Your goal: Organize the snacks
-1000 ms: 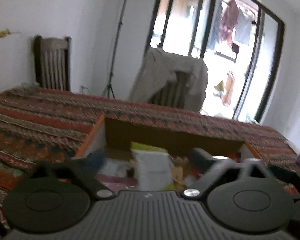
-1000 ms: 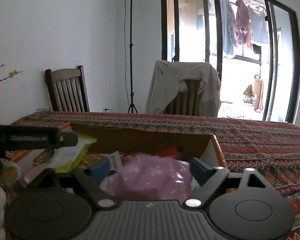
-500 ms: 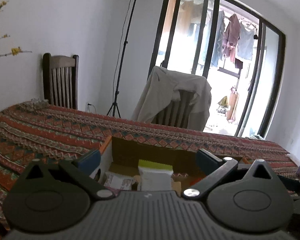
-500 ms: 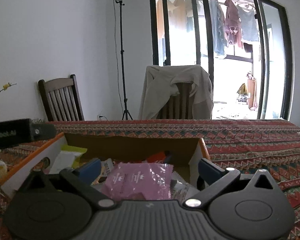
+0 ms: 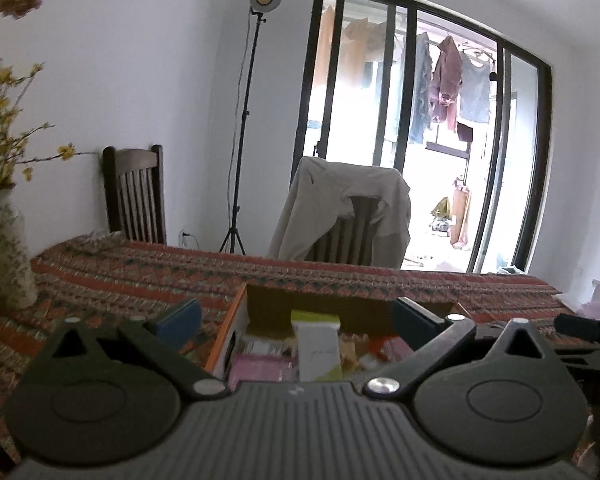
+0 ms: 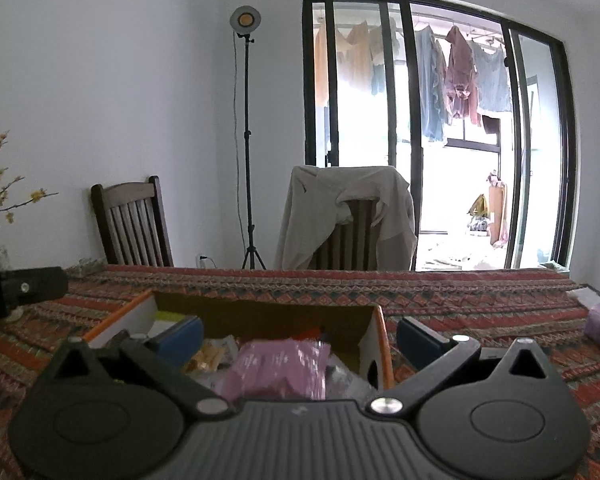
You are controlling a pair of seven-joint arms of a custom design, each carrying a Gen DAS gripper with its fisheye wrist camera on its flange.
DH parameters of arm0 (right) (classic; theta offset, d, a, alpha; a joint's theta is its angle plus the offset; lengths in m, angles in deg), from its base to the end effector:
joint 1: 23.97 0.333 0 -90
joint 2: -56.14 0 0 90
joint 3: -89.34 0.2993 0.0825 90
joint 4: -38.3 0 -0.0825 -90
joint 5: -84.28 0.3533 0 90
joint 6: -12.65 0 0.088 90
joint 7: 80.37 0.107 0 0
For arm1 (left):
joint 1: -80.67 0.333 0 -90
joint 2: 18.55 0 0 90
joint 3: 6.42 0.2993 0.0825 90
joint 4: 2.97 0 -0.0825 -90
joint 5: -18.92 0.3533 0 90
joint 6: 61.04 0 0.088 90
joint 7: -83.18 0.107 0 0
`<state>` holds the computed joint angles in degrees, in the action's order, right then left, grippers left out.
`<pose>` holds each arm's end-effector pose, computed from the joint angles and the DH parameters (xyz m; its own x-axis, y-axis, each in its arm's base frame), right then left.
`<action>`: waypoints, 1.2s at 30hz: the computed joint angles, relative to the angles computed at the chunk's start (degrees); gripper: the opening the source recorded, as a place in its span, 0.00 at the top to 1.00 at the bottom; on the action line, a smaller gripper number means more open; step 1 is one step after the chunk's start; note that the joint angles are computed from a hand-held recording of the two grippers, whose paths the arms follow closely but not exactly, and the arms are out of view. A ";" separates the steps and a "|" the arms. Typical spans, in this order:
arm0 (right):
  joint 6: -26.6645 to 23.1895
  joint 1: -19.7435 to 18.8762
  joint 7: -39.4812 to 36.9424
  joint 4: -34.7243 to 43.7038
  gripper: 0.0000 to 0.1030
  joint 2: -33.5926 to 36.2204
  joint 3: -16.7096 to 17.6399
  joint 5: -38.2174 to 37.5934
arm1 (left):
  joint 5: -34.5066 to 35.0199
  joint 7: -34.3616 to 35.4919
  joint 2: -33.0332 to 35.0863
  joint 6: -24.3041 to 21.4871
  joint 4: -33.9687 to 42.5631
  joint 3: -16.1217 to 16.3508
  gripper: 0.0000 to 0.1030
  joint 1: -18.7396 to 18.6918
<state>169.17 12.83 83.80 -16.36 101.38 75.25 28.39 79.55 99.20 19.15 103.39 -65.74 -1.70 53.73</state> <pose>0.6548 0.4006 0.5073 0.0324 -0.9982 -0.0497 -0.3038 0.0375 -0.9520 0.6568 -0.3460 0.5388 -0.1054 -0.9876 0.1160 -0.3029 -0.0792 -0.9497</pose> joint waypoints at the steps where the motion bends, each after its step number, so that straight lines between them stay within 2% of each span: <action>1: 0.92 1.08 2.29 -3.69 0.00 -2.28 -1.04 -1.68 | 1.49 -2.12 -1.72 0.74 -2.66 1.02 0.00 -0.56; 4: 1.97 3.81 9.37 -13.09 0.00 -8.31 -2.60 -8.20 | 8.06 -8.79 -7.30 2.88 -11.25 2.43 0.00 -1.68; 8: 2.22 6.05 18.48 -22.91 0.00 -14.72 -2.80 -16.73 | 14.98 -14.54 -12.51 3.92 -19.39 1.52 0.00 -1.47; 16: 0.99 6.19 29.68 -35.59 0.00 -22.83 1.01 -27.11 | 24.58 -22.63 -18.77 3.42 -29.82 -2.33 0.00 0.81; 28: -1.31 0.95 32.66 -42.49 0.00 -26.81 9.94 -30.50 | 31.14 -27.77 -22.58 1.83 -36.75 -10.10 0.00 6.67; 36: -2.65 -2.29 32.01 -42.65 0.00 -26.87 14.52 -30.81 | 33.00 -29.52 -23.41 1.44 -37.85 -12.09 0.00 8.48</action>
<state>166.52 10.54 115.81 -59.01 74.51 89.77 -2.42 112.55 69.68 -4.27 104.83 -103.59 -13.78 62.20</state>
